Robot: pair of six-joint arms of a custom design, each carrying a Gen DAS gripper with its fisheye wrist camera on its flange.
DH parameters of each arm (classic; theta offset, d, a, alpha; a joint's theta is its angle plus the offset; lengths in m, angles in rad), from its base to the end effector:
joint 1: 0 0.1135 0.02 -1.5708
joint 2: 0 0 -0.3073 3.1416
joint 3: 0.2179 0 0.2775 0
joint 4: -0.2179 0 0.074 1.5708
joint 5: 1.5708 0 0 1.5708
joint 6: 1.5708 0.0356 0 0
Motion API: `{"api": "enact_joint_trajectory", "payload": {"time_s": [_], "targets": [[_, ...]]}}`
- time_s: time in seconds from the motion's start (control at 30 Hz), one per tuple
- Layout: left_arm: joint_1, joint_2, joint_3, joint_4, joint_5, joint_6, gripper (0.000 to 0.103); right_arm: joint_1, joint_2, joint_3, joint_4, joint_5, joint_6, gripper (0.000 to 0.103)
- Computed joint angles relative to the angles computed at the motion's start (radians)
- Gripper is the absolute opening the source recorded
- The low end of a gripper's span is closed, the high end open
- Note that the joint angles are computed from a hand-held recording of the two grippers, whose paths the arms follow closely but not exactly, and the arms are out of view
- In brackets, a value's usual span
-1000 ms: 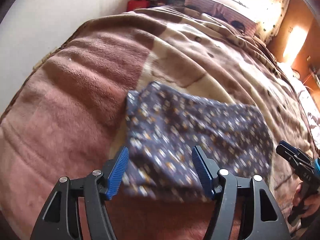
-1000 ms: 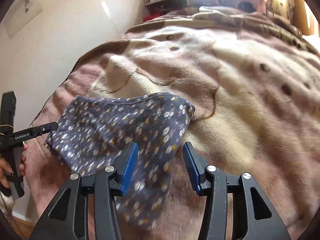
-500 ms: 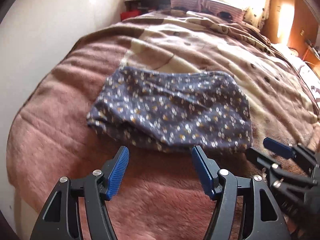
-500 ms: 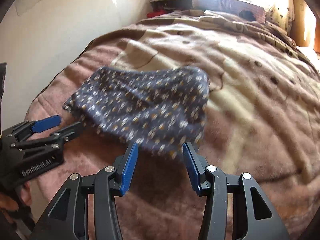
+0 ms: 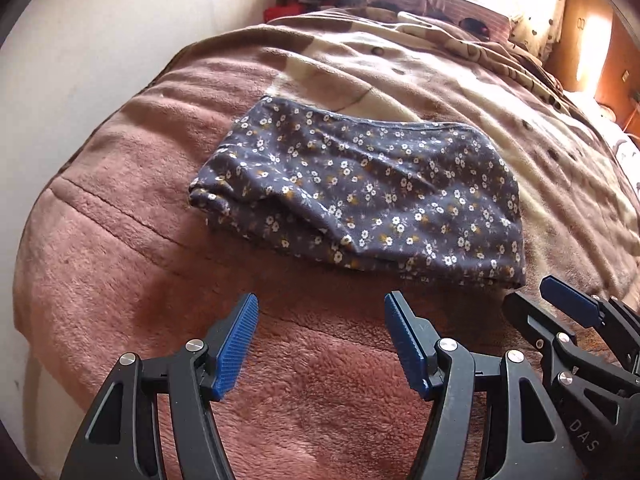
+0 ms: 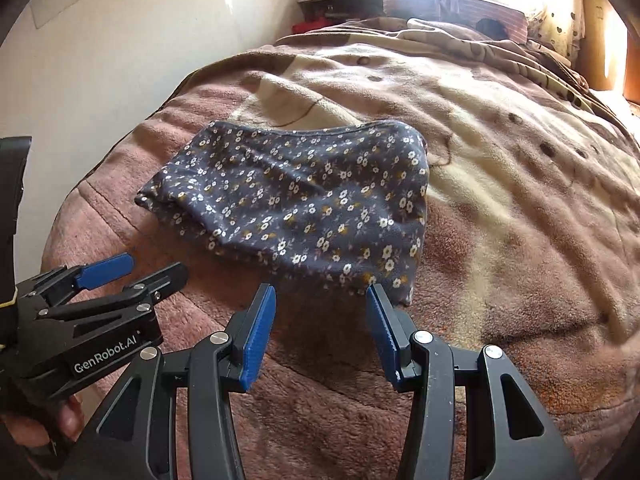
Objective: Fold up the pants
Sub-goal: 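Open both grippers and withdraw them from the folded pants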
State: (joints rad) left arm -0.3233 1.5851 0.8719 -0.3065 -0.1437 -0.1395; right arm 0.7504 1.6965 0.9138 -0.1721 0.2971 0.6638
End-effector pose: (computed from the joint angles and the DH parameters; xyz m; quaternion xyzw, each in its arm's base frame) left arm 0.3105 -0.0987 0.1958 0.0686 0.9575 0.0050 0.2800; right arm 0.2670 0.2347 0.1817 0.0040 0.9435 0.0875 0.3196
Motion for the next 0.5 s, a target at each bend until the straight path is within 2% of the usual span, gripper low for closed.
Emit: {"api": "enact_joint_trajectory", "payload": {"time_s": [0.1,0.23,0.5], "targets": [[-0.006,0.007,0.000,0.005,-0.024,0.020,0.064,0.002,0.020,0.007,-0.001,-0.007,0.006,0.048],[0.014,0.023,0.005,0.003,0.019,0.008,0.064,0.003,0.037,0.010,0.008,-0.010,0.015,0.048],[0.019,0.061,0.018,-0.005,-0.005,-0.004,0.064,-0.005,0.053,0.007,0.018,-0.020,0.025,0.048]]}}
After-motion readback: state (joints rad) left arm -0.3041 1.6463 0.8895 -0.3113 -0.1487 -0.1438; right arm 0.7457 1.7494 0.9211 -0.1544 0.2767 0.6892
